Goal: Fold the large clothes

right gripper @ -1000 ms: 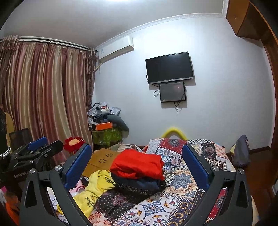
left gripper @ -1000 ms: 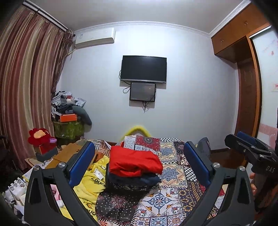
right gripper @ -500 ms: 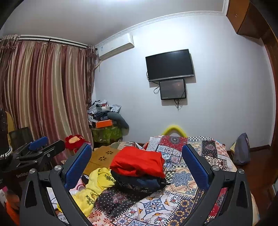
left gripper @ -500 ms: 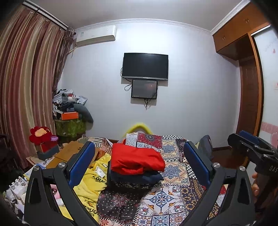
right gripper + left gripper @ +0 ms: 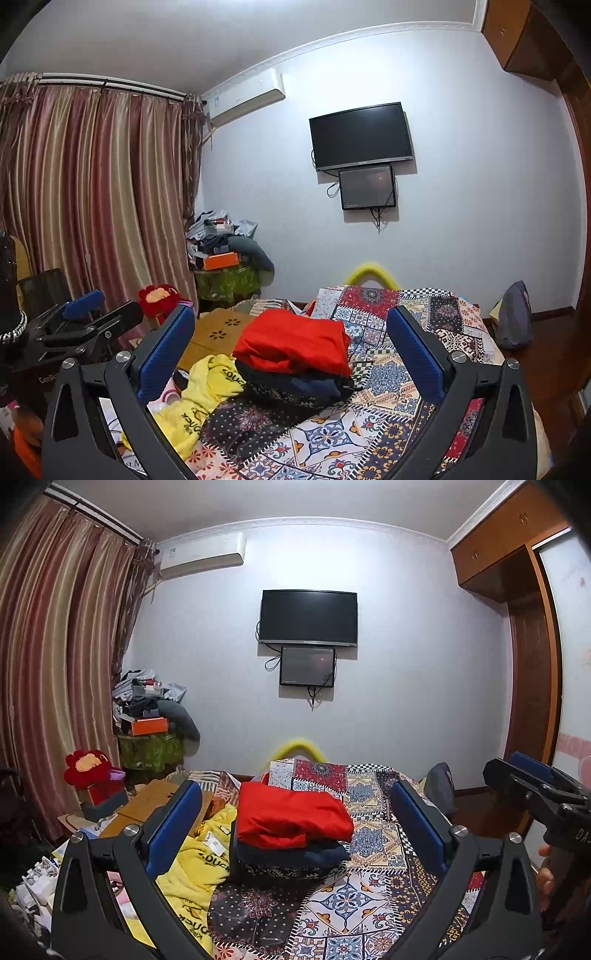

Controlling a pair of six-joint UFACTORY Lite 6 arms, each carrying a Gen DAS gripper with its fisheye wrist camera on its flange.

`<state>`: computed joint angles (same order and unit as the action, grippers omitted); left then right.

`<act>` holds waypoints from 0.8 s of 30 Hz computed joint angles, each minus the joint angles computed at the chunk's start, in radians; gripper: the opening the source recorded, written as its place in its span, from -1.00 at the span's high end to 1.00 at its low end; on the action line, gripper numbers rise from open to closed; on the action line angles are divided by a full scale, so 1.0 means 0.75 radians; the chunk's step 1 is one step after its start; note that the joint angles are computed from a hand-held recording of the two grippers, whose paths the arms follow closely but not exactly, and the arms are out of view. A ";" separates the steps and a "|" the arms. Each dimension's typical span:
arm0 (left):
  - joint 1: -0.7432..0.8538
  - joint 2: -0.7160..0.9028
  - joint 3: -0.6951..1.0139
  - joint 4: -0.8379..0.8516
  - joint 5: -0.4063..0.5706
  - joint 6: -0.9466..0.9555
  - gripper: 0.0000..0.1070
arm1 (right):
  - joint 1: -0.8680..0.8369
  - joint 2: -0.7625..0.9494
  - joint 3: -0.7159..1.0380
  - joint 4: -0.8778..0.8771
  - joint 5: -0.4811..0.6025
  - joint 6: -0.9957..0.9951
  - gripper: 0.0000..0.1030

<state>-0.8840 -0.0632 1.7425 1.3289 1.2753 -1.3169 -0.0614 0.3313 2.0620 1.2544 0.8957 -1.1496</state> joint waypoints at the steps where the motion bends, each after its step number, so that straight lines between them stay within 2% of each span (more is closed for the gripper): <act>1: 0.004 -0.001 -0.001 -0.003 -0.004 0.002 -0.91 | -0.001 0.000 -0.001 0.002 0.001 -0.001 -1.00; 9: 0.018 -0.003 -0.004 -0.015 -0.018 0.005 -0.92 | -0.015 0.036 0.049 -0.014 0.017 0.029 -1.00; 24: 0.087 -0.059 -0.072 -0.089 -0.153 0.016 -0.92 | -0.031 0.070 0.089 -0.022 0.036 0.046 -1.00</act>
